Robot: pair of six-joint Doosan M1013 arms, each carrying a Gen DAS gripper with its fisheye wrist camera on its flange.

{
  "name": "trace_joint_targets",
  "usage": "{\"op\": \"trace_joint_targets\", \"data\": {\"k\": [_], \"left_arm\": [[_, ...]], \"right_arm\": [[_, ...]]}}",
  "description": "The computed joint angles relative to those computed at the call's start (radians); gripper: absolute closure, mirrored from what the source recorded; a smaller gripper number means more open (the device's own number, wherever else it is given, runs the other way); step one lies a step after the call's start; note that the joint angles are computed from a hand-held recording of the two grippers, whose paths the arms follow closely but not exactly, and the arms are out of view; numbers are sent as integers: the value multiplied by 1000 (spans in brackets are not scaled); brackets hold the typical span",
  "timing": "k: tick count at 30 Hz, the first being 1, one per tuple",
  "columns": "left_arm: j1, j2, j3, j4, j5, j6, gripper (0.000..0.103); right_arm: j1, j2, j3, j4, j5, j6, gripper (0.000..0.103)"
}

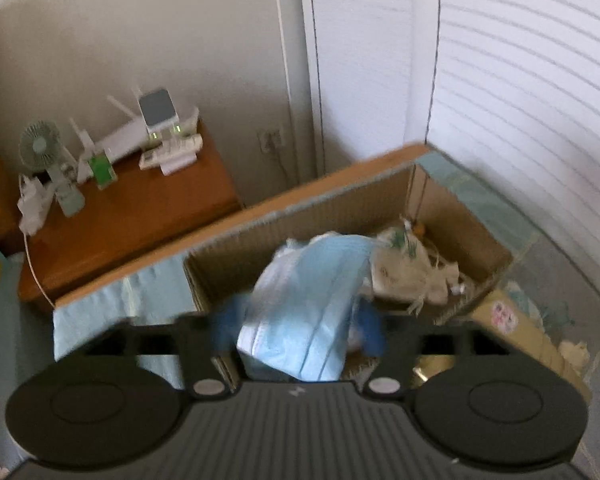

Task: Organize soft objects
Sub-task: 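Carry blue mask over cardboard box with left gripper and release it, then move left gripper to cream rope ring while right gripper approaches beige cloth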

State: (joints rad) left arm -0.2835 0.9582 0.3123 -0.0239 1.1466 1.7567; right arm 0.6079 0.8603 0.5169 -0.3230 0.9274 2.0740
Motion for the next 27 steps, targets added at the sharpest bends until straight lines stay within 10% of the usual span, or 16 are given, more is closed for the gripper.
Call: {"op": "trace_joint_targets", "data": {"k": [27], "left_arm": [[-15,-381,655,-62,-429,20,3]], "right_arm": [[15,-56,111,-35,28,46,0]]}}
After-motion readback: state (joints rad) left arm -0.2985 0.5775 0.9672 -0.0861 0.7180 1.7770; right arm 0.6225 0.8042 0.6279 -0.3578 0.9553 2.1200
